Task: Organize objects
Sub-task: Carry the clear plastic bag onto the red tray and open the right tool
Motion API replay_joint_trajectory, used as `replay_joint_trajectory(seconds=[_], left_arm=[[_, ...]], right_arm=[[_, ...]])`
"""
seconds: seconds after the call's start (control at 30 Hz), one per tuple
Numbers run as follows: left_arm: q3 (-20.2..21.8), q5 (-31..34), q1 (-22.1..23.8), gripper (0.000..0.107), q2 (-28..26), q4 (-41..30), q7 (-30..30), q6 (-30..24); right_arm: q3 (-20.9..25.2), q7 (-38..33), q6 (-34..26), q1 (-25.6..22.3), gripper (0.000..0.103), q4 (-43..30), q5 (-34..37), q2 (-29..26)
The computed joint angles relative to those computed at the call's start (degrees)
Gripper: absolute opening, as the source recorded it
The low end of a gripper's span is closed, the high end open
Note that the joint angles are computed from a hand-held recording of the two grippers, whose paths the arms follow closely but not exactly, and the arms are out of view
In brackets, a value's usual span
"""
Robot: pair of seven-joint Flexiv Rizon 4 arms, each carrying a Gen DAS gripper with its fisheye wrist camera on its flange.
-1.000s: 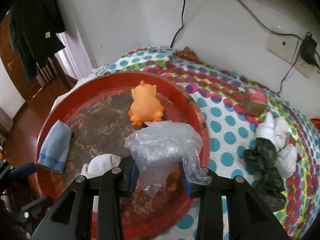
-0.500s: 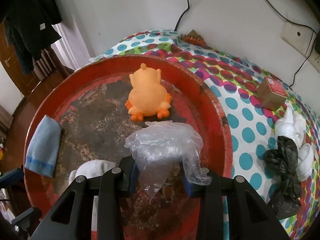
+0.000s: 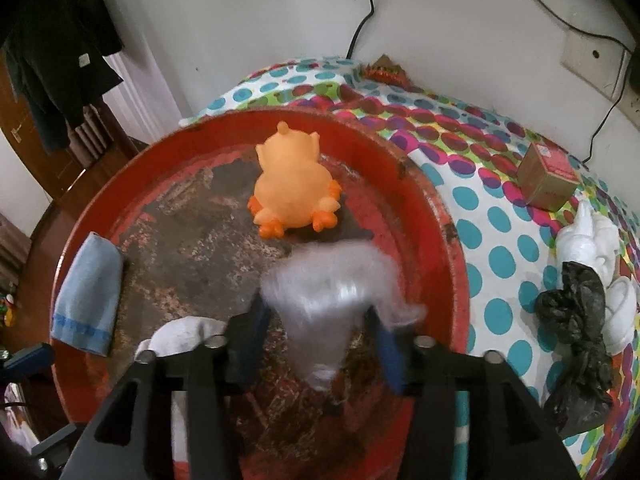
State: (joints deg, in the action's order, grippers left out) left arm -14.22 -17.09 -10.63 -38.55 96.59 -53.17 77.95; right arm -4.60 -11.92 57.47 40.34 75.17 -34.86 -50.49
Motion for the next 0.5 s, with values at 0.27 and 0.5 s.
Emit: replay_joint_trajectory(seconds=[0.27, 0.5], left_arm=[[0.88, 0.71, -0.7, 0.06, 0.17, 0.03, -0.32, -0.16], [-0.38, 1.52, -0.21, 0.06, 0.54, 1.04, 1.61, 1.22]], right_arm=[[-2.63, 5.13, 2.14, 1.72, 0.062, 6.61, -4.37, 4.93], [-4.06, 14.24, 1.82, 1.95, 0.063, 16.78, -12.25, 12.15]])
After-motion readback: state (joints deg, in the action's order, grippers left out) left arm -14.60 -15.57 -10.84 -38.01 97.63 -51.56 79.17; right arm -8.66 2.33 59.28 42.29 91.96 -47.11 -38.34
